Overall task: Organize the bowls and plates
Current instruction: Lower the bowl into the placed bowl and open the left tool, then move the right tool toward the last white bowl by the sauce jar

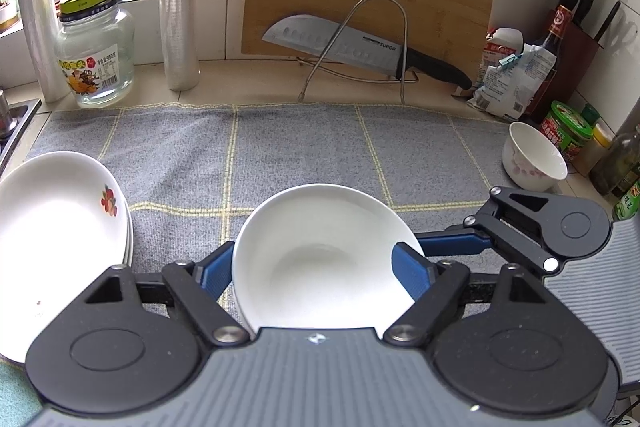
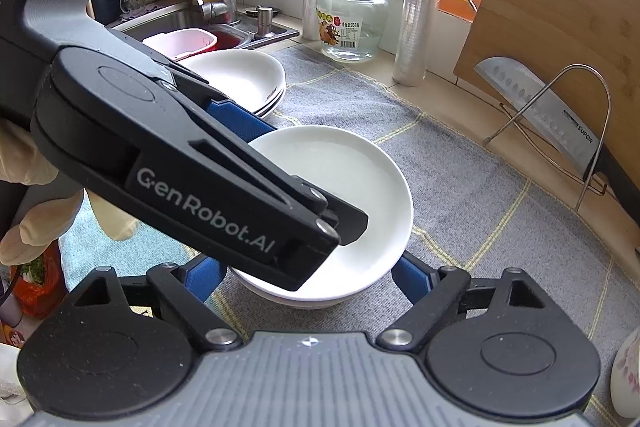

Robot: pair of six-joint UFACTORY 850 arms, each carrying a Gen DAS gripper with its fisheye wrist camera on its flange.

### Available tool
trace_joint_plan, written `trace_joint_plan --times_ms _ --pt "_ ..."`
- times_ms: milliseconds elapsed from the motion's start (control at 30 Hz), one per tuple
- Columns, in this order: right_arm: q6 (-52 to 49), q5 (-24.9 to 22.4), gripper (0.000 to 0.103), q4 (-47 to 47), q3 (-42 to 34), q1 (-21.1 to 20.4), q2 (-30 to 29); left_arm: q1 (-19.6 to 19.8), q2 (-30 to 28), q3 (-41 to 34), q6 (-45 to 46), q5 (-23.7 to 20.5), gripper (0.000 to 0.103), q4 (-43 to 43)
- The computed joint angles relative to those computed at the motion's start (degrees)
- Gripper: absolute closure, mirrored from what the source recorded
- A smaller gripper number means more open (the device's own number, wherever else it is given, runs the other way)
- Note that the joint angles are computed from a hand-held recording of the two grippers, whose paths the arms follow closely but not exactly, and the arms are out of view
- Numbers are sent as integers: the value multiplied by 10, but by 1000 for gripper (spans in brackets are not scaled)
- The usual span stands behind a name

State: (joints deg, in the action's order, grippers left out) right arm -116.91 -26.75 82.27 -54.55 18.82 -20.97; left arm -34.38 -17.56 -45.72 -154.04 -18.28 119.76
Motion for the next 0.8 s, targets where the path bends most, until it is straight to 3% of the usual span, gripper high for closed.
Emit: trace_joint_plan --times_ms 100,400,567,800 --pt "-28 0 0 26 5 -2 3 -8 12 11 2 -28 13 1" --pt "-54 -15 0 62 17 -28 18 -39 45 33 50 -161 2 -31" --pt "-58 -17 0 75 37 -60 35 -49 38 19 62 -167 2 -41" --pt "-66 24 0 124 49 -105 40 -80 -3 -17 12 -152 2 21"
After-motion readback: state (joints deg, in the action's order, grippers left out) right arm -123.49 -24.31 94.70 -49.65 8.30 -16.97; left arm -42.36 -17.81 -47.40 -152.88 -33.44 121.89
